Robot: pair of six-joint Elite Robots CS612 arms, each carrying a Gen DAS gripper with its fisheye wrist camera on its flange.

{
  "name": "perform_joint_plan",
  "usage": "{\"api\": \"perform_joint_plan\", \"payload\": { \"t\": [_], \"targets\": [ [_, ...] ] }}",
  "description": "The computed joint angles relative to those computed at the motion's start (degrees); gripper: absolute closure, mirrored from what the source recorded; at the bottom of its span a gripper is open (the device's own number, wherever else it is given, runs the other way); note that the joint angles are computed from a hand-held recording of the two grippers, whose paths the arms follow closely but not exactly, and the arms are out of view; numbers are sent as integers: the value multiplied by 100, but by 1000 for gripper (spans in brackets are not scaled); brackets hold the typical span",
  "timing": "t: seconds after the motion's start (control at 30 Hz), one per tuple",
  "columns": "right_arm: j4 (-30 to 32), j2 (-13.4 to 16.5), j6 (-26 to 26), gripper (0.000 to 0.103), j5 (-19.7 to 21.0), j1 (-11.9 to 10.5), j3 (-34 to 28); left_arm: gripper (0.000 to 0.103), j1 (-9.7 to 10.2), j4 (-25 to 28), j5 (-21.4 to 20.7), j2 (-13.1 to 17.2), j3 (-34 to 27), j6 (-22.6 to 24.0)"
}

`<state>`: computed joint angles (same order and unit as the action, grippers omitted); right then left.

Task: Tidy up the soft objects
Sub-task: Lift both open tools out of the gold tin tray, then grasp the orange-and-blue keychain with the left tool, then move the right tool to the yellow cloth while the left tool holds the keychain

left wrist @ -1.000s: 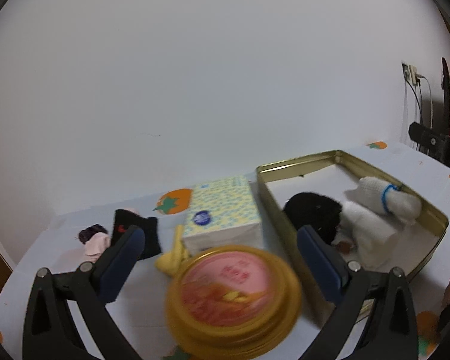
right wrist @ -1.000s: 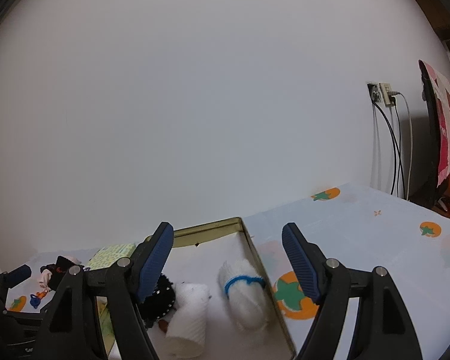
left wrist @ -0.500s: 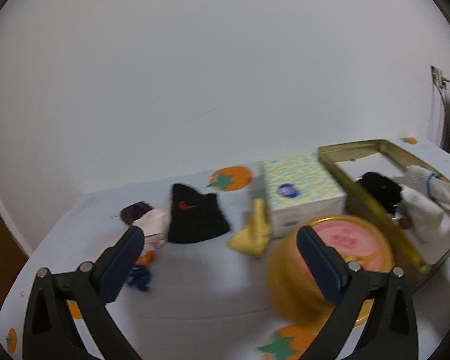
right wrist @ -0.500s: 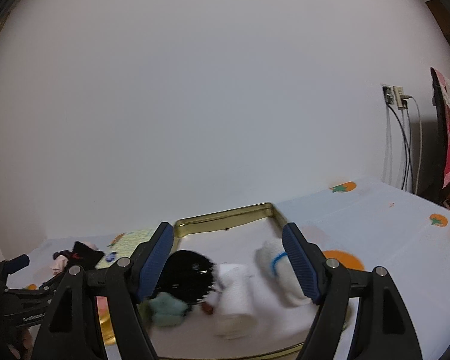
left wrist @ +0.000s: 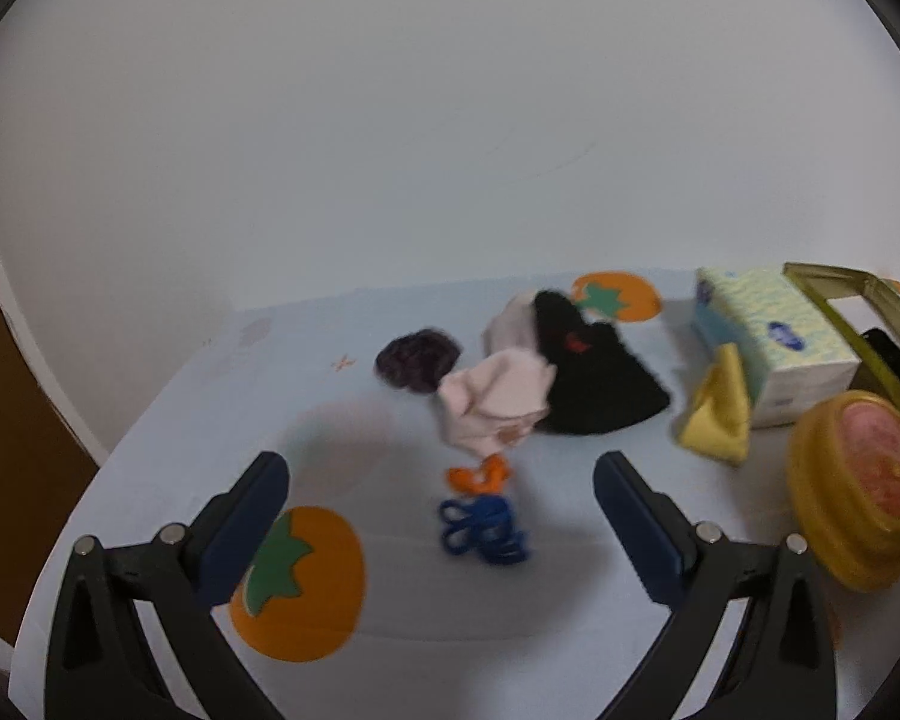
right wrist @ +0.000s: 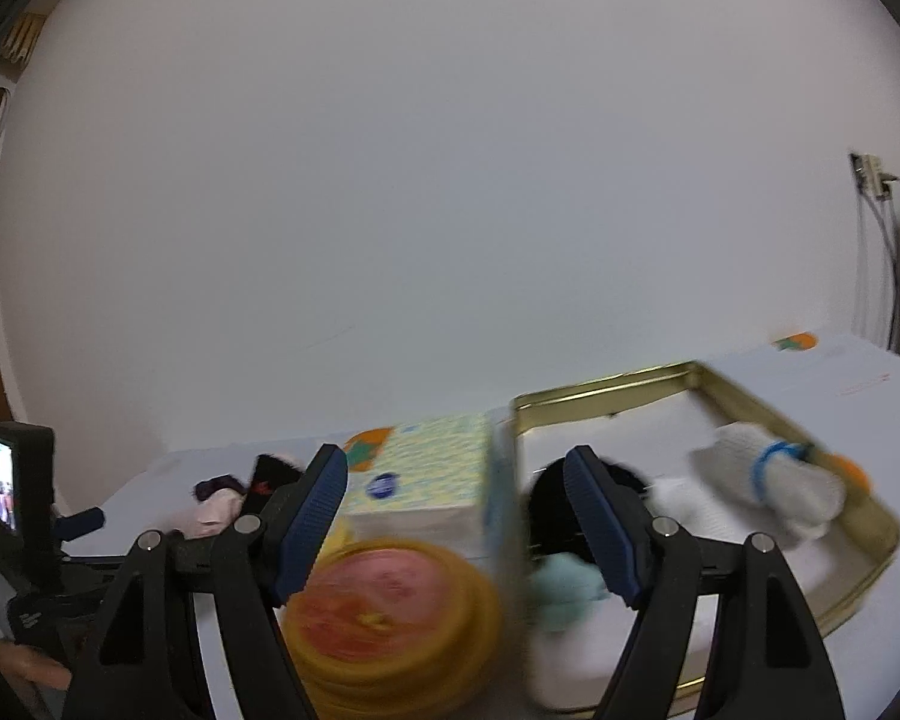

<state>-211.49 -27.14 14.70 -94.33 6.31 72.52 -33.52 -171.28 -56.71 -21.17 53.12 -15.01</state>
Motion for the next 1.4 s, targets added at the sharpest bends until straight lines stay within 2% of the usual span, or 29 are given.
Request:
{"api": "perform_joint_plan", "payload": {
  "t": [0.2, 0.33, 0.4, 0.47, 0.53, 0.63, 0.7, 0.73, 0.77, 0.9, 0.97, 1.1, 1.17, 1.23, 1.3, 1.4],
  "targets": [
    [258, 122, -237, 26, 112, 147, -318, 0, 142, 519, -438, -55, -7, -322],
    [385, 146, -408, 26, 258, 183, -372, 1, 213, 921, -898, -9, -177, -411],
    [462, 154, -478, 26, 293, 194, -394, 6, 211, 1237, -844, 53, -333, -427],
    [552, 164, -523, 26, 300, 195, -423, 24, 235, 1639, -881, 113, -507, -513],
    [614, 148, -524, 26, 331, 196, -402, 34, 289, 1928, -1126, 141, -609, -689],
    [740, 153, -528, 26, 369, 186, -439, 43, 340, 1816, -1364, 139, -591, -759],
    [778, 158, -573, 26, 336, 192, -473, 62, 354, 1668, -1550, 133, -555, -619],
    [782, 156, -597, 26, 315, 195, -476, 78, 344, 1639, -1543, 135, -550, -548],
    [783, 155, -619, 26, 275, 199, -483, 89, 337, 1628, -1529, 136, -544, -492],
    [910, 143, -612, 27, 73, 215, -522, 93, 345, 1458, -1638, 63, -382, -561],
    [1076, 136, -540, 42, 52, 216, -570, 93, 382, 1163, -1629, -2, -246, -785],
    [1570, 160, -373, 52, 232, 256, -753, 93, 381, 451, -961, -99, -17, -1116],
    [1826, 186, -439, 53, 283, 317, -880, 93, 388, 282, -746, -134, 54, -1258],
    [2237, 237, -472, 53, 200, 401, -1088, 93, 410, 272, -723, -159, 91, -1405],
    [2915, 297, -554, 53, -73, 489, -1365, 93, 444, 336, -791, -157, 72, -1499],
    [3924, 425, -504, 53, -250, 553, -1794, 93, 443, 410, -805, -185, 115, -1612]
  ]
}}
